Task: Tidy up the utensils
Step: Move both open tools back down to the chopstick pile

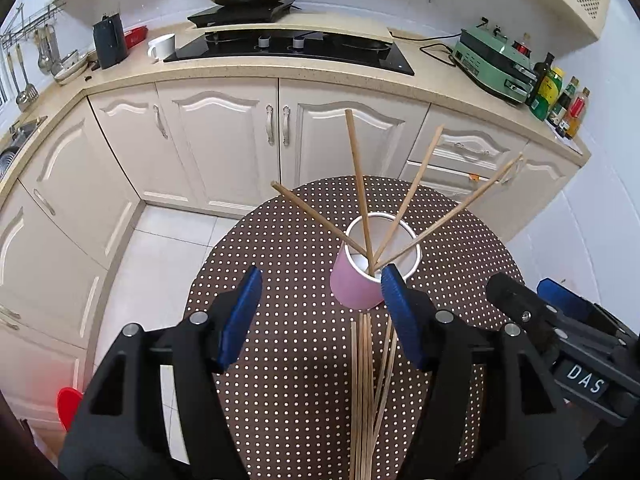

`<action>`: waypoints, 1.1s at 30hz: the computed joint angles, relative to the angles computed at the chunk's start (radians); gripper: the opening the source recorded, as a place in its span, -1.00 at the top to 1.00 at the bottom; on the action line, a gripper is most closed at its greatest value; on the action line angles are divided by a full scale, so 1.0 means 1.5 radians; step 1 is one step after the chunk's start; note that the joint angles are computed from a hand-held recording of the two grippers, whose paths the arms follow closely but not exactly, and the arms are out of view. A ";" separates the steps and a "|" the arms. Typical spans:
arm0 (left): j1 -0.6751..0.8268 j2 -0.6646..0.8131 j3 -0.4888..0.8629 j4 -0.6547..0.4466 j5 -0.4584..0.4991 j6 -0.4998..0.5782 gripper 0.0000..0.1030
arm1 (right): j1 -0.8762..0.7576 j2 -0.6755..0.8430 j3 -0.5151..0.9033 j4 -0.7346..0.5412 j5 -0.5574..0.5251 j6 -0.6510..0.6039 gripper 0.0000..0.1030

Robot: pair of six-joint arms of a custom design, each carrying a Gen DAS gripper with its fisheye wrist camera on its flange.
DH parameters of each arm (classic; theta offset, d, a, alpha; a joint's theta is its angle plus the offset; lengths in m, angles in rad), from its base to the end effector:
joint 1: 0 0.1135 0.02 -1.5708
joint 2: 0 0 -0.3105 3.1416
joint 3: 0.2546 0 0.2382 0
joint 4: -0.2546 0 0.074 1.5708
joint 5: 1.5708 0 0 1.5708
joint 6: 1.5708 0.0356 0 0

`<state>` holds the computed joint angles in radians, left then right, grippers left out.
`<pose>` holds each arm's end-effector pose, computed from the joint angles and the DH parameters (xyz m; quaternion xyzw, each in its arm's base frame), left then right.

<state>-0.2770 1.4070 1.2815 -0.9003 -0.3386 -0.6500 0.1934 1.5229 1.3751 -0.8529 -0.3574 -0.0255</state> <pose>0.2546 -0.0601 0.3585 -0.2206 0.9245 0.0265 0.3099 0.2919 0.0699 0.3587 -0.1528 0.9333 0.1932 0.2615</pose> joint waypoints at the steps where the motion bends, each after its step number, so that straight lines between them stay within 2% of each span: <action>1: -0.008 -0.002 0.002 -0.004 -0.006 -0.005 -0.23 | -0.003 -0.007 -0.004 0.000 0.000 -0.002 -0.68; 24: -0.162 -0.069 -0.028 -0.102 -0.079 -0.142 -0.32 | -0.050 -0.126 -0.099 -0.051 -0.009 -0.028 -0.79; 30: -0.200 -0.083 -0.066 -0.113 -0.074 -0.182 -0.33 | -0.065 -0.154 -0.154 -0.059 0.006 -0.037 -0.83; 33: -0.213 -0.089 -0.096 -0.101 -0.052 -0.185 -0.33 | -0.079 -0.163 -0.187 -0.054 0.007 -0.041 -0.83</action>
